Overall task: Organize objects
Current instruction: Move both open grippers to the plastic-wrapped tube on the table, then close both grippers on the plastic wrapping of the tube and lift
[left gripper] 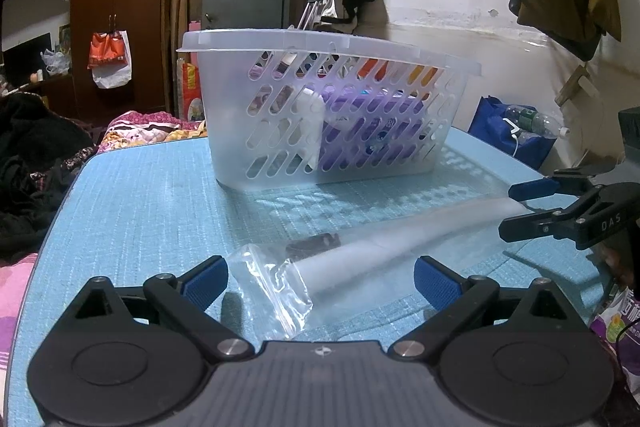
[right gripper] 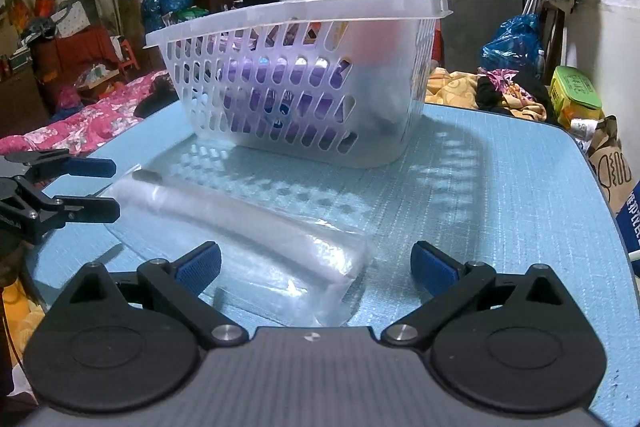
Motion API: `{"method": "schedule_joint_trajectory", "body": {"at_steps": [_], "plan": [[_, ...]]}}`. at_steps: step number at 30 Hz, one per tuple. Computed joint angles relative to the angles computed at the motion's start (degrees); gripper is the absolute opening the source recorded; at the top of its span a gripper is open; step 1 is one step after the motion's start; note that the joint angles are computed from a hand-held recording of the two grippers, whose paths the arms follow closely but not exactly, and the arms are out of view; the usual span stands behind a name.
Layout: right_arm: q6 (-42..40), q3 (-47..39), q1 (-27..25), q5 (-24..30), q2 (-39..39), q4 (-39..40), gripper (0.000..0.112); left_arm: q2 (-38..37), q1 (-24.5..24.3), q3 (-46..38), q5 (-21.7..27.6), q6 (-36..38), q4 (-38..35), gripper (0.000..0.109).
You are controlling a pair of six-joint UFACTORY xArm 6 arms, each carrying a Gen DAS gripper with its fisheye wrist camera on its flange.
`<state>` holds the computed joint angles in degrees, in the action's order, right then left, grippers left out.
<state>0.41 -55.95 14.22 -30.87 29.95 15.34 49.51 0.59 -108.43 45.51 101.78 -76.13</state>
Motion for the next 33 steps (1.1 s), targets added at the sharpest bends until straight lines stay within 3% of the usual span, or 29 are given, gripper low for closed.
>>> {"method": "schedule_joint_trajectory", "body": {"at_steps": [7, 11, 13, 19, 23, 25, 29, 31, 33], "plan": [[4.03, 0.74, -1.14, -2.18, 0.19, -3.76, 0.102, 0.24, 0.15, -0.35, 0.60, -0.21, 0.39, 0.101], [3.54, 0.54, -1.05, -2.12, 0.30, -3.70, 0.097, 0.10, -0.38, -0.25, -0.42, -0.75, 1.87, 0.101], [0.46, 0.00, -0.27, -0.77, 0.20, -1.32, 0.095, -0.11, -1.03, 0.01, -1.73, -0.65, 3.22, 0.101], [-9.30, -0.75, 2.84, -1.33, 0.76, 5.83, 0.075, -1.93, -3.06, 2.79, -5.81, 2.84, 5.15, 0.101], [-12.06, -1.25, 3.72, -1.33, 1.03, 8.14, 0.071, -1.53, -3.92, 1.93, -6.79, -2.32, 7.91, 0.101], [-12.22, -1.21, 3.95, -1.98, 1.24, 8.21, 0.065, -2.49, -4.04, 3.60, -7.18, 1.26, 5.53, 0.098], [-15.02, -1.40, 5.08, -3.98, 1.86, 10.73, 0.052, -3.07, -3.25, 4.58, -4.13, 4.29, 2.56, 0.071], [-17.33, -1.77, 5.86, -5.13, 2.37, 13.06, 0.044, -4.15, -3.76, 6.55, -6.10, 8.58, -1.30, 0.061], [-17.86, -1.52, 6.21, -6.74, 2.67, 13.49, 0.035, -4.87, -3.96, 7.96, -6.97, 12.55, -4.61, 0.044]]}}
